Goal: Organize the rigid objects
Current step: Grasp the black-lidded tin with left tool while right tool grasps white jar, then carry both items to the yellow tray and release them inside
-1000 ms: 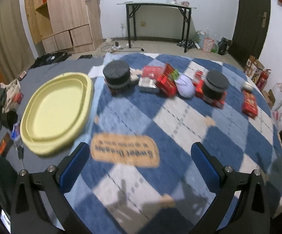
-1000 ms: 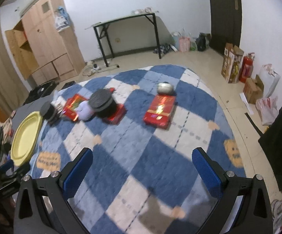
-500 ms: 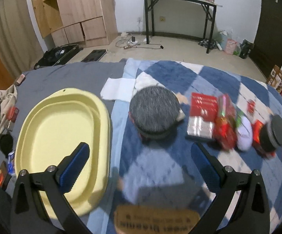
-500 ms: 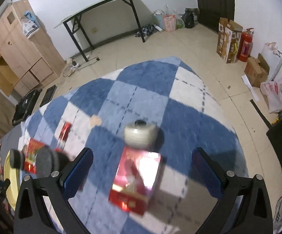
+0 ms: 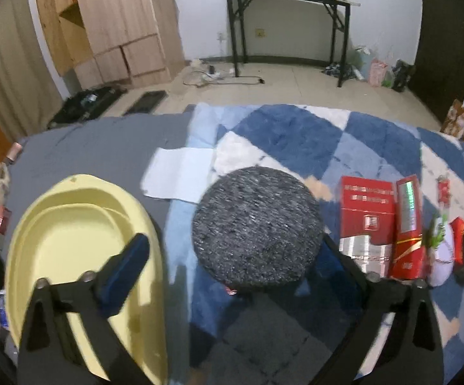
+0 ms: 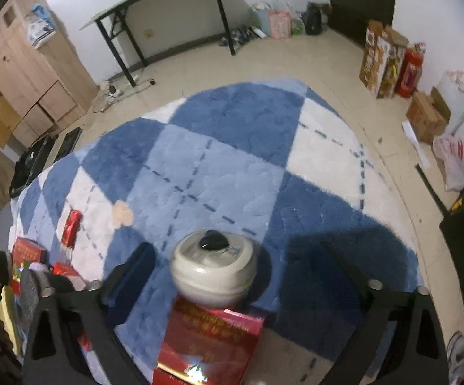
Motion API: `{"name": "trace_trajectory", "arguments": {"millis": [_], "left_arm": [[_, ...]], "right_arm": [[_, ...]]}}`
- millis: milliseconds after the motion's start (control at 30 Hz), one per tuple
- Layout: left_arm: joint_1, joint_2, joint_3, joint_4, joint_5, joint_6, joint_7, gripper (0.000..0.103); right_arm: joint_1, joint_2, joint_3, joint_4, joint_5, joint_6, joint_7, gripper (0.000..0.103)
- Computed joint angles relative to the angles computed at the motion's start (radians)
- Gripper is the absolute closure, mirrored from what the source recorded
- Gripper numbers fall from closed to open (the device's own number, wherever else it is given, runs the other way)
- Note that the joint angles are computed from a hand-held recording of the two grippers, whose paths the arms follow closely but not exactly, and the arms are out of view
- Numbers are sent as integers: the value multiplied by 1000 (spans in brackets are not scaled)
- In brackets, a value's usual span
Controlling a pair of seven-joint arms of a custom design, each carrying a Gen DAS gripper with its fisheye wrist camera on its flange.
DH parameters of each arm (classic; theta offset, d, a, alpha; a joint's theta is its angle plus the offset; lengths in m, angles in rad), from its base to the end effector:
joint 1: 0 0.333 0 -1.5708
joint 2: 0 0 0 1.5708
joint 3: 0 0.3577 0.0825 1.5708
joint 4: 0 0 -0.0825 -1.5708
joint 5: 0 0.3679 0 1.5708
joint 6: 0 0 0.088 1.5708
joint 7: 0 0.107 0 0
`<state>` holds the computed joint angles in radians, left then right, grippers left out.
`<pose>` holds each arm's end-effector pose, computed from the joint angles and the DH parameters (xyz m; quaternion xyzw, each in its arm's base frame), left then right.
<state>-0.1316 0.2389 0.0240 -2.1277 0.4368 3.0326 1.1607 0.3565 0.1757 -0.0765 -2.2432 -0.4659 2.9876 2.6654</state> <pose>0.6043 -0.0985 0.4210 -0.6262 0.7052 -0.2276 0.2424 0.5434 0.1909 0.4015 -0.5409 0.7891 -0.1302 0.2603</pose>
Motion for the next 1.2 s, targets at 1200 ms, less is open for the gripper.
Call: {"name": "trace_trajectory", "arguments": {"millis": [1200], "left_arm": [[307, -214, -29, -269, -547, 120, 511, 35]], "right_arm": [[322, 291, 250, 621, -928, 52, 503, 54]]}}
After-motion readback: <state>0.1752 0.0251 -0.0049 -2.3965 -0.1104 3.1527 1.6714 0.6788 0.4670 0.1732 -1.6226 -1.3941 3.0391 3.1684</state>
